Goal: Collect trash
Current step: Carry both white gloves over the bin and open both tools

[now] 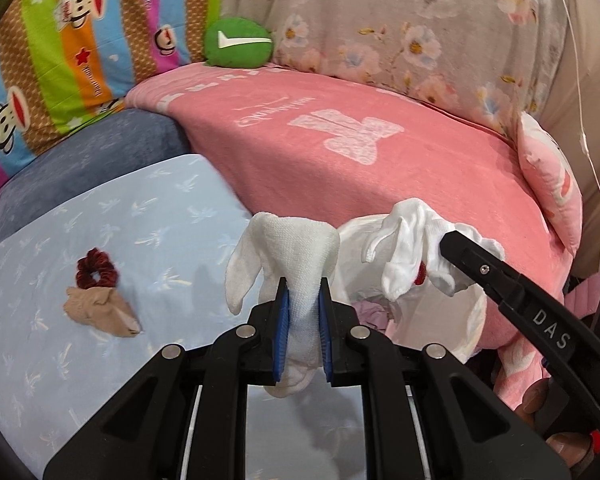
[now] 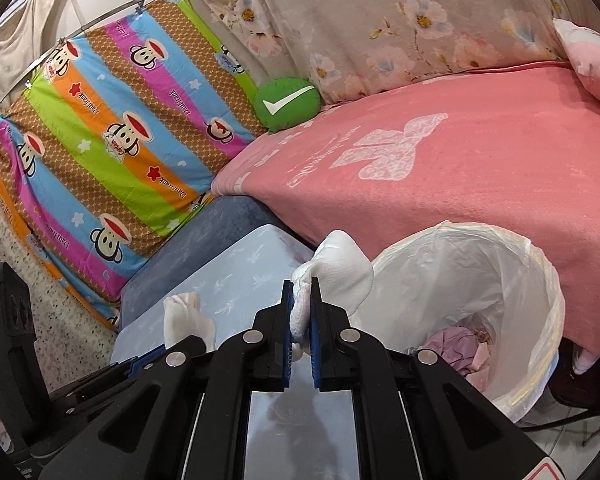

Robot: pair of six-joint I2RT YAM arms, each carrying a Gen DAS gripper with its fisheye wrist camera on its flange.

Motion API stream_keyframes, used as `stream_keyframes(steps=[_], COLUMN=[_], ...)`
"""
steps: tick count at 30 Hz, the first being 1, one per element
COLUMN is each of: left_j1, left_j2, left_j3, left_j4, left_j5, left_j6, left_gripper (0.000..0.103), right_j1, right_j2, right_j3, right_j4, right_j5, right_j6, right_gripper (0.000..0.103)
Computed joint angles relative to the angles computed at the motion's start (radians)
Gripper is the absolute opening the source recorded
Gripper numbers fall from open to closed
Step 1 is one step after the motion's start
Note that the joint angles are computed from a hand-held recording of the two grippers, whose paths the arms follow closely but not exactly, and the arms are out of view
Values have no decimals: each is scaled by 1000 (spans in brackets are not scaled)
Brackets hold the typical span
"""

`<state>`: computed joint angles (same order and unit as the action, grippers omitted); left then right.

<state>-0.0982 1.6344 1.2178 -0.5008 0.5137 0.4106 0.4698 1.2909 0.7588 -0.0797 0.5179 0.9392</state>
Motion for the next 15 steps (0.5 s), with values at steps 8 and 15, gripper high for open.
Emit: stream_keyframes(steps=[8,15], left_j1=[-102,-169], left_j2=[-12,-14], left_j3=[-9,-16], left_j4=[-6,7], left_j5=[0,-10], left_j6=[-2,-11], left_gripper=[14,14], right_j1=[-80,-134], right_j2=[-142,-219], right_j3=[-112,-183], right_j4=[-30,-32], right_j5=[-21,-40], right_j6=[2,2], right_gripper=[8,8])
